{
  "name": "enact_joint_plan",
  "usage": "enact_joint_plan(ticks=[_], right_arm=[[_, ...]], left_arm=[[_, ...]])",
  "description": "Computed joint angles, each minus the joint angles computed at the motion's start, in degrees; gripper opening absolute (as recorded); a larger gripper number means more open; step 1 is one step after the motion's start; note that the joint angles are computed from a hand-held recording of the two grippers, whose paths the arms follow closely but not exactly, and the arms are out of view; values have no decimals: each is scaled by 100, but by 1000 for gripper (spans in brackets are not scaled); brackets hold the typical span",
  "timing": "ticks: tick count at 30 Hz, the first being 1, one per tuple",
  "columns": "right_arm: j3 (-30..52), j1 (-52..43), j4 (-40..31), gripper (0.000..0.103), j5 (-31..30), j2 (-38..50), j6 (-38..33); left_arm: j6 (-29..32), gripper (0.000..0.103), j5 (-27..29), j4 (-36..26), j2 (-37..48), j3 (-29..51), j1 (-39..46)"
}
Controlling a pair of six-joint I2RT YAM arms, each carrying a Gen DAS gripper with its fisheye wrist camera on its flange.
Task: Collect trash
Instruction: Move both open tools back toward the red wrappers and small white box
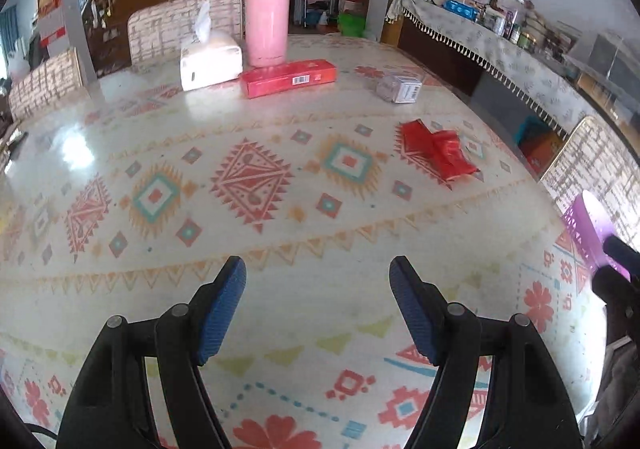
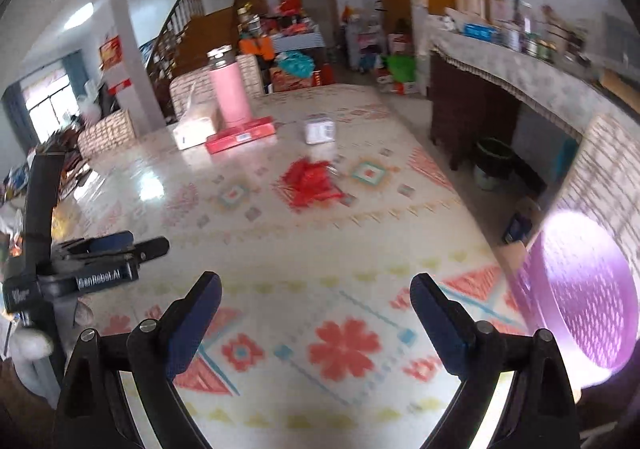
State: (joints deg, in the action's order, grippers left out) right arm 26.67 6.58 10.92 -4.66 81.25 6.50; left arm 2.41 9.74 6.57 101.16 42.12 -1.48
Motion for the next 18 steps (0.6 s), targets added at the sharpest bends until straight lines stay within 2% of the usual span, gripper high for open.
enact_joint_plan(ticks=[4,7,9,13,18], right_arm=[[1197,125,-276,98,156,1176,30],[2347,72,-692,98,93,2188,110],[3123,120,-942,98,284,2807,105],[4833,117,-1610,97,624,3999,20],[6865,-9,-2507,97,605,5230,150]], left_arm=[[47,73,79,56,197,31,40],[103,73,137,107,273,-9,26],[107,73,239,106,315,-6,11],[148,73,206,153,339,-46,-80],[132,73,296,13,528,94,-87]])
